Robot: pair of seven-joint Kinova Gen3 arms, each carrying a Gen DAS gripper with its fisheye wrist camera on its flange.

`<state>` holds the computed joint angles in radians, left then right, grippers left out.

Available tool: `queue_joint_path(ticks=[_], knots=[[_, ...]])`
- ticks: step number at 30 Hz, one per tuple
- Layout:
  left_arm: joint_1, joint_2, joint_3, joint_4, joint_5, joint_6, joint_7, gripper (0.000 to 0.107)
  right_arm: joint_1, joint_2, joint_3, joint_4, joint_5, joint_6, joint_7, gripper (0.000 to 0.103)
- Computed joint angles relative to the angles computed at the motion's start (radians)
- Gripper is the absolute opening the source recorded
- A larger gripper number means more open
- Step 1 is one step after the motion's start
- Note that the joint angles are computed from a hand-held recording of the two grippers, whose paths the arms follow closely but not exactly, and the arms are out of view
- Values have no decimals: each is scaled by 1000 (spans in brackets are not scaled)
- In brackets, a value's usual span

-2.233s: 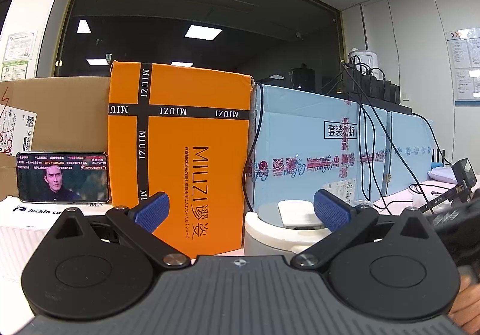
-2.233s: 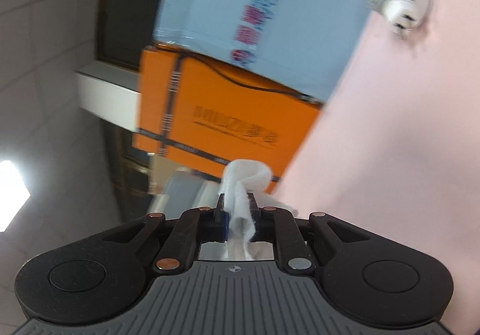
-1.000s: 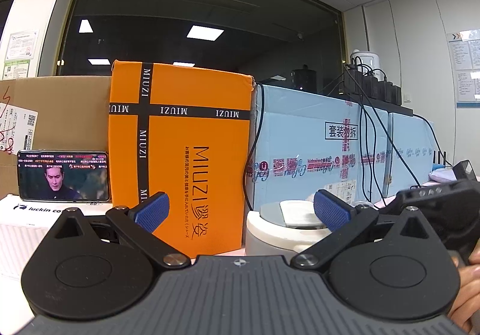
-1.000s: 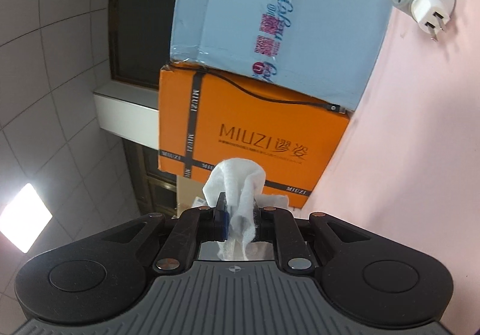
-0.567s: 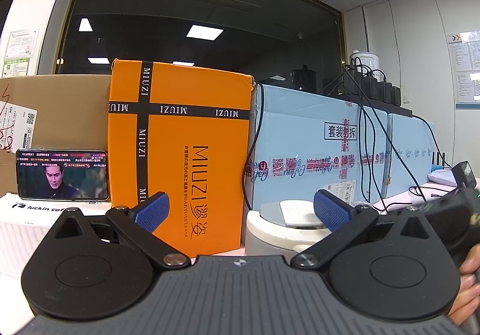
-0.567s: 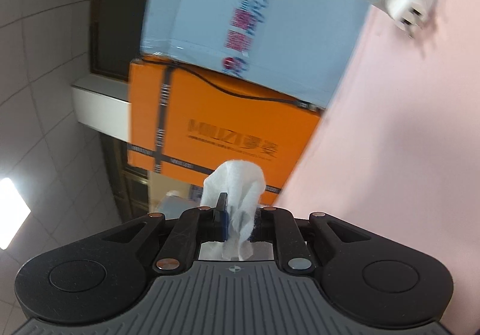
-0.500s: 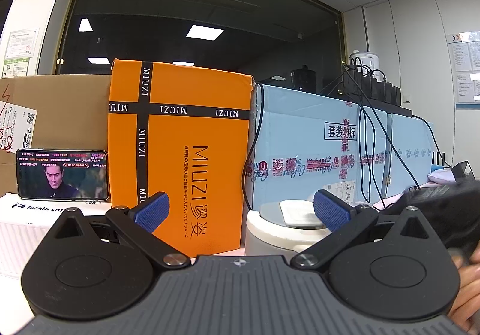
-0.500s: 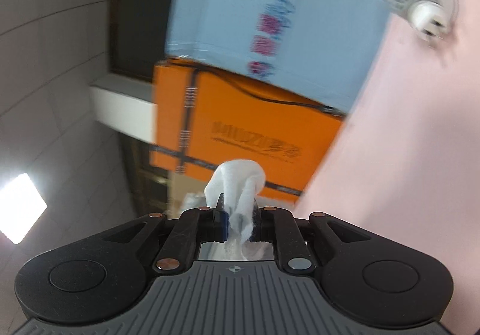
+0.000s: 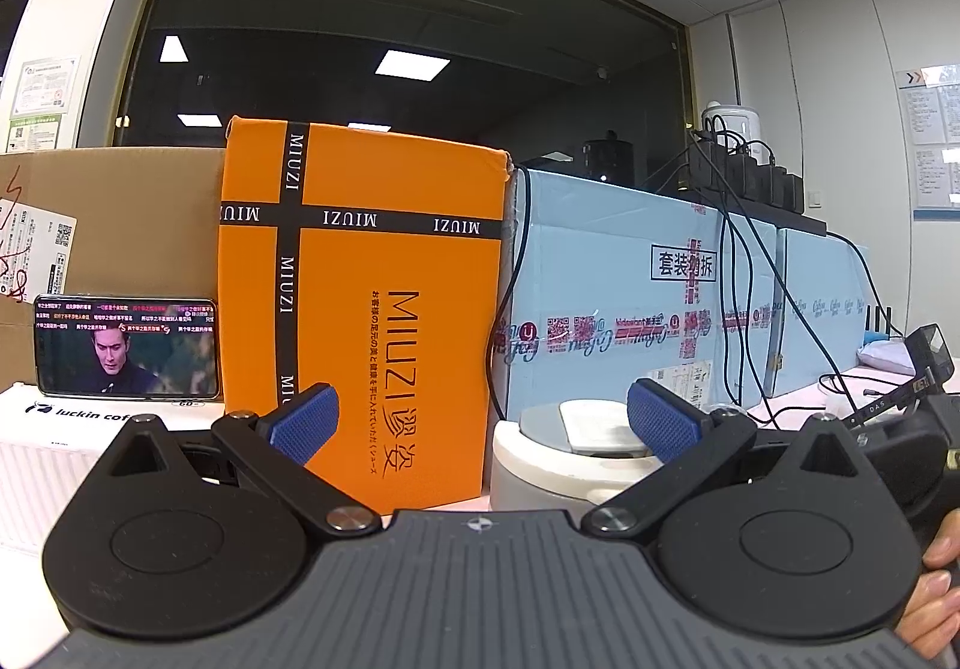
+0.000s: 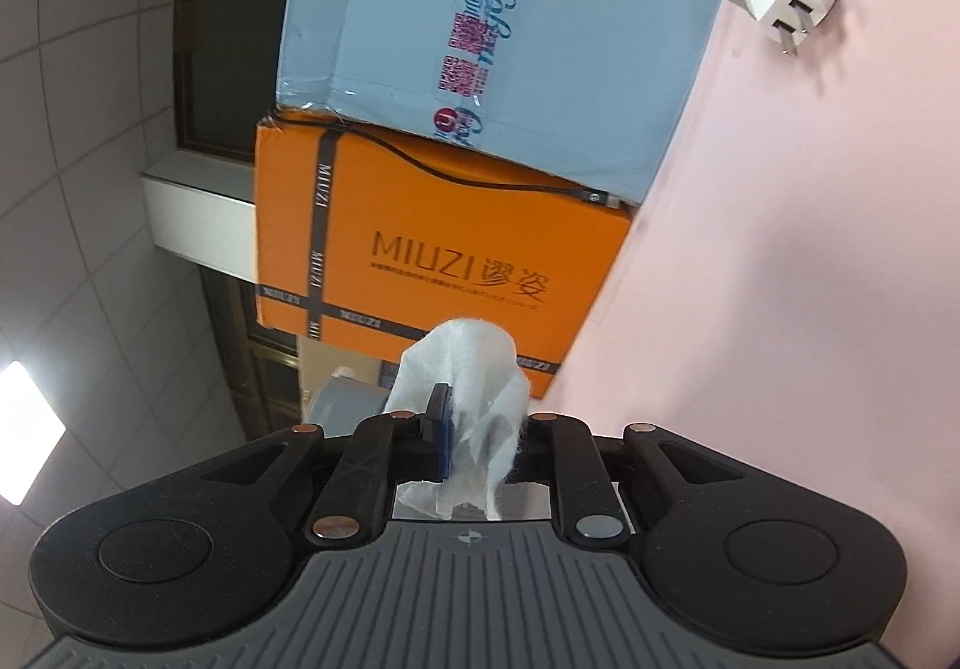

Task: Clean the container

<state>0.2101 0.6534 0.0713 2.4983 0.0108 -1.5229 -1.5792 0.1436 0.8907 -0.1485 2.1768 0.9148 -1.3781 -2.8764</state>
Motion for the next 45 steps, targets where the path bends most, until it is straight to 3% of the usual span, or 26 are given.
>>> queue_joint_path(ticks=[12, 19, 24, 30, 34, 39, 45], knots=[[-17, 12, 1, 0, -27, -13, 21, 103, -71, -100, 10, 24, -79, 283, 65, 13], [-14, 19, 0, 2, -26, -26, 18, 103, -65, -124, -22, 46, -125, 325, 161, 14], [-14, 20, 0, 6, -24, -32, 19, 103, -62, -141, -32, 101, -168, 288, 261, 14], [-8, 20, 0, 7, -14, -35, 13, 103, -16, -117, -45, 157, -102, 184, 319, 14], [5, 22, 1, 10, 11, -45, 7, 103, -30, -128, -40, 189, -115, 153, 382, 14], [13, 26, 0, 12, 24, -54, 7, 103, -24, -129, -50, 227, -127, 35, 453, 14], [17, 21, 0, 8, 33, -44, 9, 103, -39, -154, -45, 239, -146, -11, 447, 14]])
